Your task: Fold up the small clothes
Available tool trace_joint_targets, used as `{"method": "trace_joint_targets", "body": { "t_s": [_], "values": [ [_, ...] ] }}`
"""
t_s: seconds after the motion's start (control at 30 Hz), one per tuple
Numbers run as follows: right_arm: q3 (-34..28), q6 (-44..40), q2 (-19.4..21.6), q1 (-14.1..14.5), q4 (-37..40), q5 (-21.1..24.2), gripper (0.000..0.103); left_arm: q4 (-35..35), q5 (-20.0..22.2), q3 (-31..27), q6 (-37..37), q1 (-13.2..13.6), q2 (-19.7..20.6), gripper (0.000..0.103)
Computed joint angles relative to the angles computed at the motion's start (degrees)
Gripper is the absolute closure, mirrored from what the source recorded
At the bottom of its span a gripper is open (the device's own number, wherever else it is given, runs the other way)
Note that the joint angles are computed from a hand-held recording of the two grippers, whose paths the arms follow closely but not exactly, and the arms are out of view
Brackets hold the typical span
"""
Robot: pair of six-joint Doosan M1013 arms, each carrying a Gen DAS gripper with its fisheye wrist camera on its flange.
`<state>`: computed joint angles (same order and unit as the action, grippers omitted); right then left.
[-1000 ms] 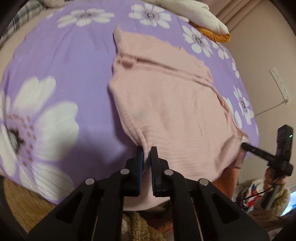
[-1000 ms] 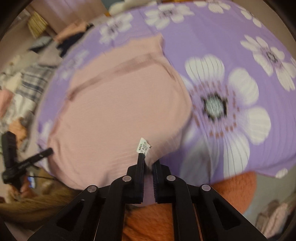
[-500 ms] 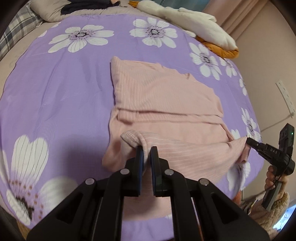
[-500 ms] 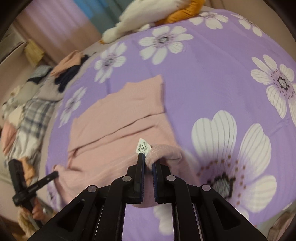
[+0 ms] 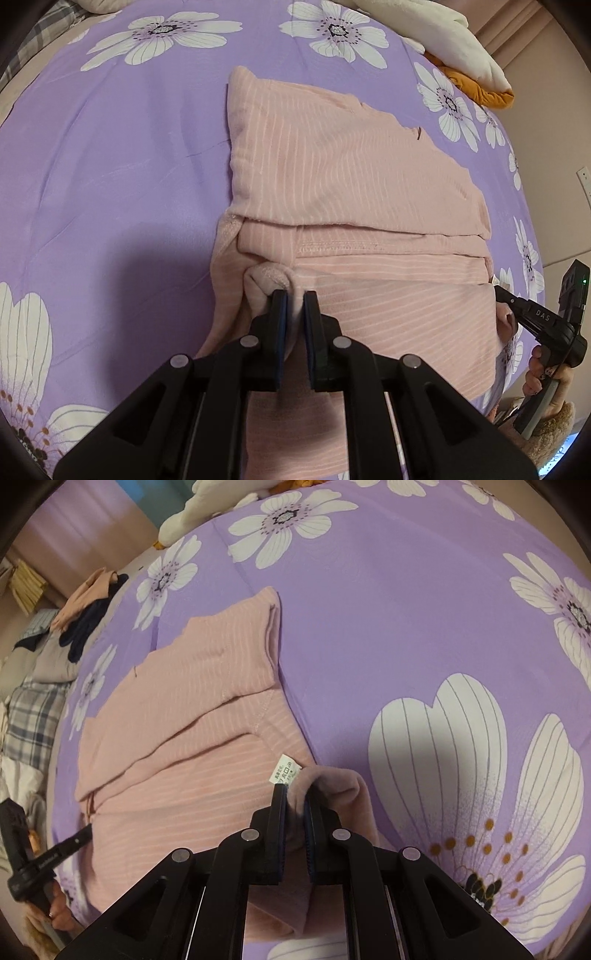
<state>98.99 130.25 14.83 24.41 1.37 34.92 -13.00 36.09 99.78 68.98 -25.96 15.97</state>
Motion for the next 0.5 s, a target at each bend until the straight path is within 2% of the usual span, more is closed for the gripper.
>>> {"method": "trace_joint_targets", "body": {
  "t_s": [0.07,0.1,0.23,0.37,0.5],
  "values": [
    [0.2,0.1,-0.1,0.0,-0.2,-0.5,0.094,-0.9,0.0,0.3,0.4,0.1,-0.4,0.092],
    [0.2,0.5,-0.1,0.0,-0.5,-0.7,0.094,-1.9,0.3,0.6,0.7,0.2,-0.7,0.088],
    [0.2,2.2,0.1,0.5,-2.8,-0.8,0.094,-4.6,-0.7,2.6,2.7,-0.5,-2.6,0.059],
    [0.0,3.2,0.2,0.7,-3.9,-0.6,0.094,-1.4,-1.0,4.6,0.7,-2.3,-4.5,0.054],
    [0.0,4.1,0.2,0.9,-4.7,-0.8,0.094,-5.7,-0.5,5.8,1.9,-2.1,-4.9,0.056]
  ]
}}
